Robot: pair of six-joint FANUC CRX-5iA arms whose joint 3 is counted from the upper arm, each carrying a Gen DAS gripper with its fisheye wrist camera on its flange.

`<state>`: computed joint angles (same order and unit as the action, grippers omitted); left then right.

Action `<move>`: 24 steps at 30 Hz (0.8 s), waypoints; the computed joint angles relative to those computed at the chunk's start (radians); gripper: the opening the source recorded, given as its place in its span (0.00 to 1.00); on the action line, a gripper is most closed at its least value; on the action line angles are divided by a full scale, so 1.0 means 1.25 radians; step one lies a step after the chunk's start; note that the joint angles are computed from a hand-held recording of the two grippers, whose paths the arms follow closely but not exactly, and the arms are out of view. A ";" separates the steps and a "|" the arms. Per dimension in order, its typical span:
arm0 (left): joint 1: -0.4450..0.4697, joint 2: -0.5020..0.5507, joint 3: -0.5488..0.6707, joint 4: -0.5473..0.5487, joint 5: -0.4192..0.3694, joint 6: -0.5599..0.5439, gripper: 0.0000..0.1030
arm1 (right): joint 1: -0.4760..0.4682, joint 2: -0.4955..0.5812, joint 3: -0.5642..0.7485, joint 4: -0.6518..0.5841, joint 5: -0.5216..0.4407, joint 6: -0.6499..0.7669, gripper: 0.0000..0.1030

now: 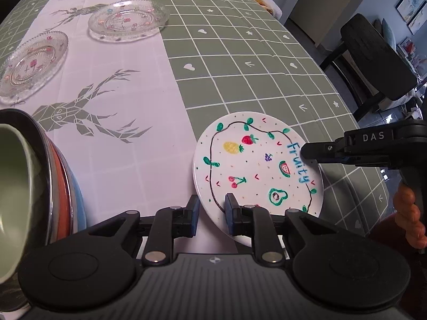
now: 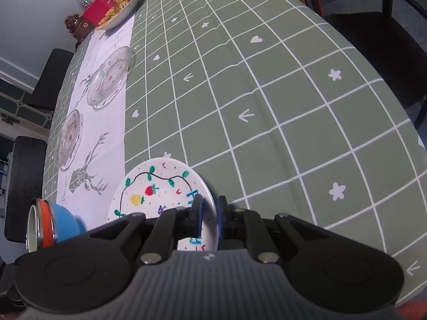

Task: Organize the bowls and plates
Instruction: 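Lift the painted plate with both tools and set it beside the bowl stack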

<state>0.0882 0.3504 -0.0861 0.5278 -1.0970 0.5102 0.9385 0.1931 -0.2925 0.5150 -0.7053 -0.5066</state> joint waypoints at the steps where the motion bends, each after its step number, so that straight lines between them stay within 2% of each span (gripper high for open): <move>1: 0.000 0.003 0.000 -0.001 0.002 0.006 0.22 | 0.000 0.003 0.003 -0.002 -0.002 0.005 0.09; 11: -0.004 -0.026 -0.056 0.023 0.058 -0.052 0.29 | 0.003 0.018 0.018 0.009 -0.021 0.019 0.10; 13: -0.002 -0.022 -0.052 0.026 0.047 -0.061 0.32 | 0.002 0.015 0.010 0.015 -0.012 0.003 0.12; 15: 0.000 -0.015 -0.044 0.025 0.036 -0.069 0.40 | 0.001 0.010 0.002 0.019 -0.001 -0.021 0.13; 20: 0.003 -0.011 -0.038 0.031 0.023 -0.063 0.45 | 0.006 0.005 -0.006 0.058 -0.004 -0.039 0.24; 24: 0.006 -0.022 -0.051 0.053 0.035 -0.091 0.52 | 0.009 0.000 -0.021 0.120 0.007 -0.067 0.29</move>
